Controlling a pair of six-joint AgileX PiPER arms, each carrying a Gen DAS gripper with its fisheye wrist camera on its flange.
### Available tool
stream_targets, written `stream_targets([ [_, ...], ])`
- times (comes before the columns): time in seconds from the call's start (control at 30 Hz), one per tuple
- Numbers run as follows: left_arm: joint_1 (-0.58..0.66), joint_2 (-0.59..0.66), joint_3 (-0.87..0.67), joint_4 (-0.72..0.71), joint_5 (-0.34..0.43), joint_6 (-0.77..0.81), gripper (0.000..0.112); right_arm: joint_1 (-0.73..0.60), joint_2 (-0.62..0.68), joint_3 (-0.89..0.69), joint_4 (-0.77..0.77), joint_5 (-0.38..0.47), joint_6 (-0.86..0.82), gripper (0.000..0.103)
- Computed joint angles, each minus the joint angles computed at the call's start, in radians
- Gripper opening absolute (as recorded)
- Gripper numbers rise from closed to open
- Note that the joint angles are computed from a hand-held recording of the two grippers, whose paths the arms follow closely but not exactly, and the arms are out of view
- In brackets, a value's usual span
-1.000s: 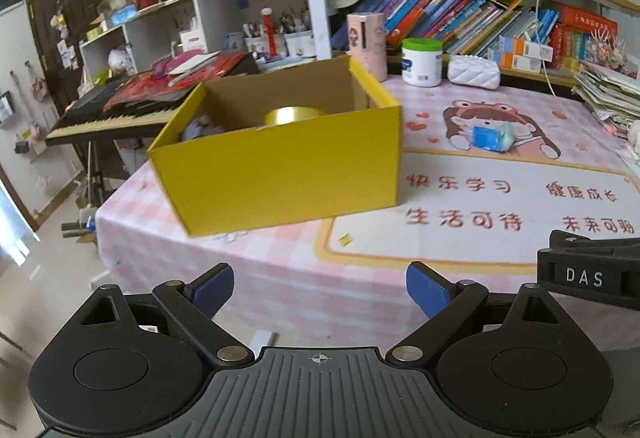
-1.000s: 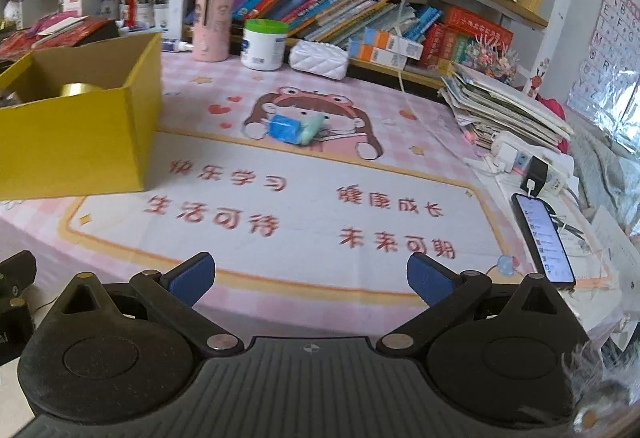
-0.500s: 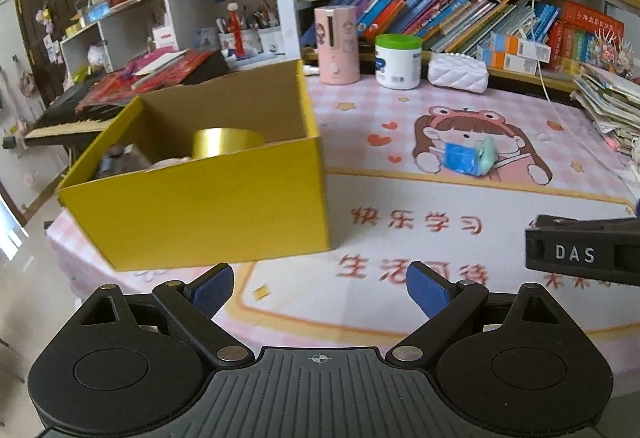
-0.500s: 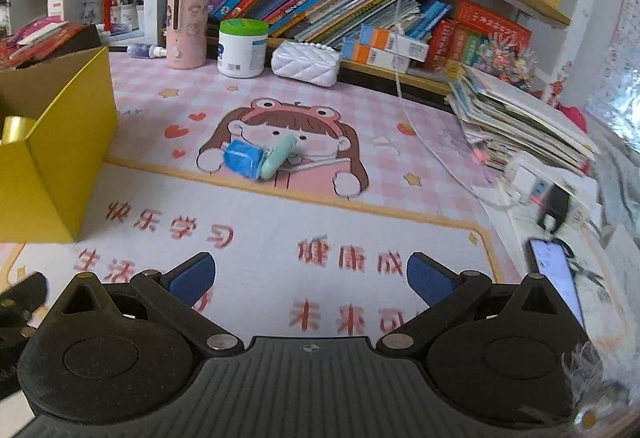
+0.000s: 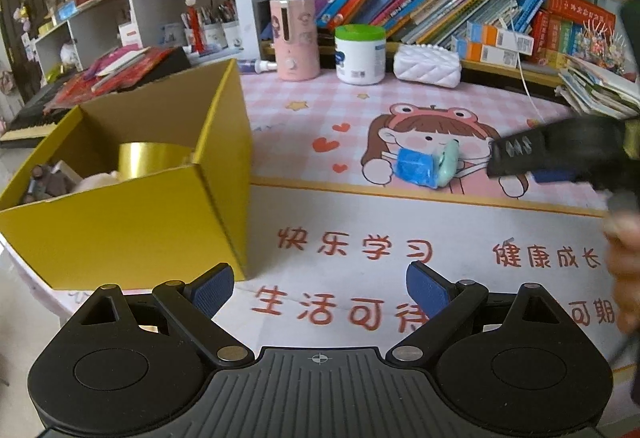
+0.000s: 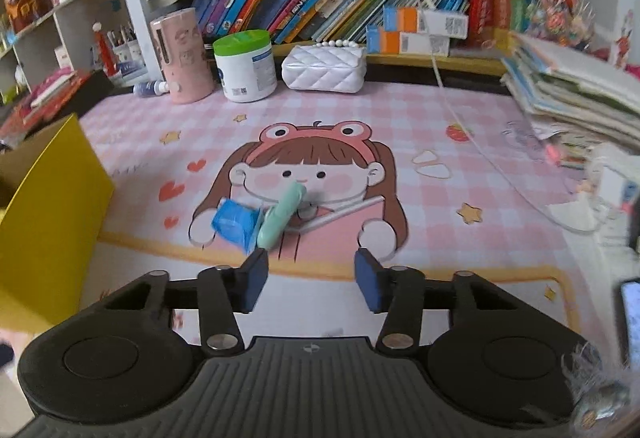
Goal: Organize objects
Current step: 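Lower the right tool onto the mint-green marker and grasp it, then grasp the blue wrapped item with the left tool while the right tool lifts the marker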
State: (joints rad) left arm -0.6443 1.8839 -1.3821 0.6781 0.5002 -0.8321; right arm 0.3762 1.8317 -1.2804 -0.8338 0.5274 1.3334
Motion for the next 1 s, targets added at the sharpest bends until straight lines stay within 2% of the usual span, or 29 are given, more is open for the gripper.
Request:
stream_targets([
  [0.17,-0.022,0.038,-0.051,-0.018,0.038,0.019,0.095,-0.103,0.100,-0.109,0.162,-0.101,-0.165,0.033],
  [0.33,-0.040,0.059,-0.083,-0.006,0.078,0.017,0.095,-0.156,0.199,-0.219,0.330,-0.145,-0.331,0.031],
  [0.47,-0.050,0.070,-0.105,0.002,0.102,0.020,0.095,-0.184,0.275,-0.318,0.531,-0.128,-0.537,0.031],
  [0.63,-0.052,0.087,-0.134,-0.007,0.107,0.041,0.095,-0.187,0.339,-0.407,0.638,-0.068,-0.681,0.027],
  [0.7,-0.049,0.098,-0.150,-0.022,0.099,0.052,0.094,-0.176,0.344,-0.406,0.605,-0.068,-0.704,0.018],
  [0.8,-0.046,0.125,-0.190,-0.032,0.099,0.051,0.094,-0.177,0.324,-0.370,0.603,-0.085,-0.753,0.018],
  [1.0,-0.043,0.216,-0.321,-0.132,0.104,0.131,0.094,-0.213,0.179,-0.175,0.448,-0.182,-0.609,0.018],
])
